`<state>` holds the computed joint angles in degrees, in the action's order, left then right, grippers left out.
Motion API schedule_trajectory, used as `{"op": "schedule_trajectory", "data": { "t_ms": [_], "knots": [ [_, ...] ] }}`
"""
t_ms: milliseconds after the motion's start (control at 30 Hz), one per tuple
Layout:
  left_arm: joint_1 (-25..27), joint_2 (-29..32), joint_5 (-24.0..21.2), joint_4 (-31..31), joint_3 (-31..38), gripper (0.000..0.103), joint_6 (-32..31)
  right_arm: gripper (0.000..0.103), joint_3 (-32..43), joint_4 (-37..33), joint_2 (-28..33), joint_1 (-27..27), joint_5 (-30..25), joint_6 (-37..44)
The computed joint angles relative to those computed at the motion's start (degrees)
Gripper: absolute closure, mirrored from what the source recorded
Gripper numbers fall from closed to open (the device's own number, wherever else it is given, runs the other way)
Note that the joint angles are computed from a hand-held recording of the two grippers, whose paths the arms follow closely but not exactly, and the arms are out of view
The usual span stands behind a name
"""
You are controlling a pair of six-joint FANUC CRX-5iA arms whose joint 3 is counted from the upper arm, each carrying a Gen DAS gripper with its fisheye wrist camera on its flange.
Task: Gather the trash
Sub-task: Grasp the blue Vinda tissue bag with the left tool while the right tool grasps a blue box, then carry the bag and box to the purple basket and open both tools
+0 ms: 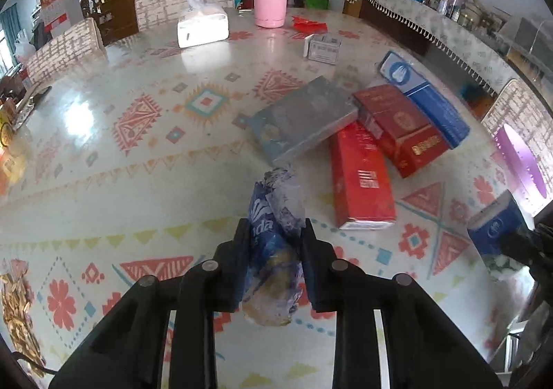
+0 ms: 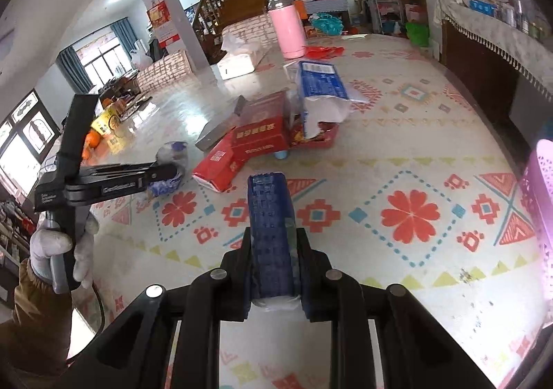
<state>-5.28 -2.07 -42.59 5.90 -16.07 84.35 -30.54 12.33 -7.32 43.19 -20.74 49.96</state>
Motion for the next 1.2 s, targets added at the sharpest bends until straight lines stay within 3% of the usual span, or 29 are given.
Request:
{"op": "schedule_trajectory", "data": {
  "t_ms": [233, 433, 633, 833, 1200],
  "knots": [
    [-1.64, -5.69, 1.42, 3.64, -2.00, 0.077, -3.25, 0.080, -2.20, -1.83, -2.70, -2.70, 1.60, 0.63],
    [-6.87, -4.37, 2.20, 7.22, 0.80, 0.077, -6.10, 0.080, -5.36, -0.64, -6.48, -5.86, 2.94, -1.57],
    [-14.26, 3.10, 0.82, 7.53, 9.69, 0.077, -6.10, 0.080, -9.45, 3.42, -11.97, -10.86, 3.74, -5.64],
    [-21.57, 13.25, -1.59, 9.23, 21.31, 0.077, -7.38, 0.080, -12.03, 6.83, -16.76, -19.12, 2.59, -9.02],
    [-32.08, 33.65, -10.08, 8.71, 49.04, 0.076, -6.70, 0.080, -7.01, -2.30, -14.26, -32.38, -0.84, 1.75]
  ]
}}
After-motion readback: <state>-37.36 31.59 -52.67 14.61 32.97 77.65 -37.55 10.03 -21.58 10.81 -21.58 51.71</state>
